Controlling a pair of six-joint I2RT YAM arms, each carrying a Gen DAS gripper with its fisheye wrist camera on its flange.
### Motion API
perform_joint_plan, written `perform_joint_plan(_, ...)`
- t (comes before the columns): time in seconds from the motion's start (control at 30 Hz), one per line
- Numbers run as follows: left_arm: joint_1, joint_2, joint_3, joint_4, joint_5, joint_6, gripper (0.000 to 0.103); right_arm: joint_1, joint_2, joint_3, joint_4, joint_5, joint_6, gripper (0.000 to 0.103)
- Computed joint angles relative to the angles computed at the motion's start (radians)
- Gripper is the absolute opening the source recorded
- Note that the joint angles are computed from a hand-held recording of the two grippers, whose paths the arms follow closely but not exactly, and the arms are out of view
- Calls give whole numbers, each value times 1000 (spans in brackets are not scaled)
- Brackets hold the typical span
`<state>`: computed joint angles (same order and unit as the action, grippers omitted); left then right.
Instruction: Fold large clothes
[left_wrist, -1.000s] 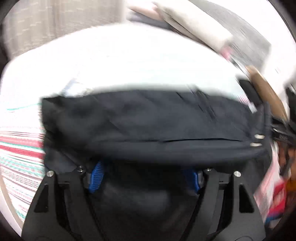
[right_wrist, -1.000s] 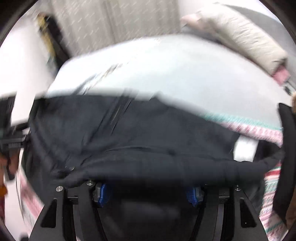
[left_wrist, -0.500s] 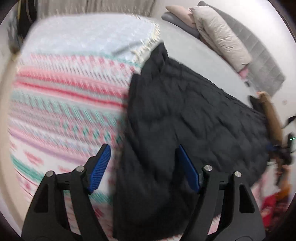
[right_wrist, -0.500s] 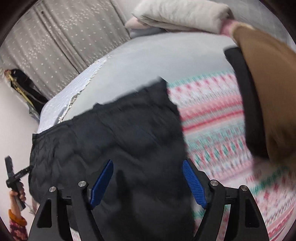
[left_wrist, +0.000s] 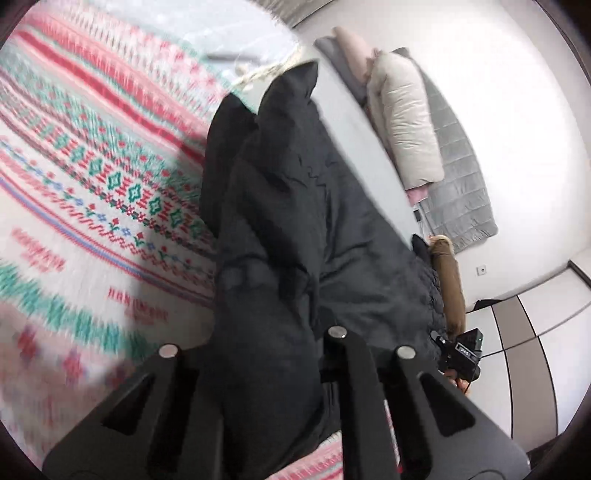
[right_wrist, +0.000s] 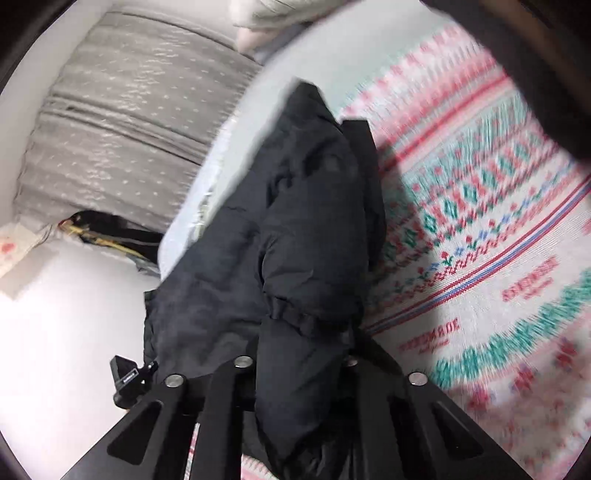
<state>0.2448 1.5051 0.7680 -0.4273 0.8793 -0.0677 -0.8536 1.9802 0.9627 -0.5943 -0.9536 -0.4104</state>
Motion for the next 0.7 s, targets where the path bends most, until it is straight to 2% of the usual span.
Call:
perform_joint_plan(0.07, 35, -86, -1, -126, 36, 75, 12, -79, -107, -16, -186, -39, -172, 10)
perform_joint_plan(0.13, 78, -210, 1, -348, 33, 220, 12, -142, -188, -26, -345, -20, -314, 10)
perform_joint_plan(0.2, 130, -298, -5, -563, 3, 381, 12, -249, -249, -31, -529, 68, -474, 10)
perform_joint_plan(0.27, 200, -362, -43, -736, -28, 549, 13, -338, -268, -37, -624, 142, -577, 10)
perform_joint_plan(0.33, 295, -397, -92, -845, -76, 726, 17, -453, -263, -61, -699, 208, -716, 11)
perform_joint_plan(0.37, 356, -402, -115, -865, -112, 815, 20, -508, -244, -67, -718, 240, -779, 11)
perform_joint_plan(0.4, 367, -429, -151, -830, -150, 829, 27, -560, -218, -76, -719, 272, -840, 14)
perform_joint_plan(0.43, 361, -461, -174, -790, -192, 814, 39, -581, -204, -90, -696, 291, -865, 18)
perform_joint_plan(0.5, 346, -505, -204, -731, -248, 763, 51, -604, -212, -149, -557, 354, -817, 33)
perform_joint_plan(0.57, 340, -497, -191, -705, -244, 726, 53, -594, -221, -174, -475, 393, -757, 43)
perform_joint_plan(0.6, 332, -511, -173, -697, -238, 698, 53, -581, -220, -165, -462, 387, -727, 43)
perform_joint_plan(0.7, 244, -541, -126, -597, -248, 555, 54, -551, -256, -136, -472, 314, -683, 51)
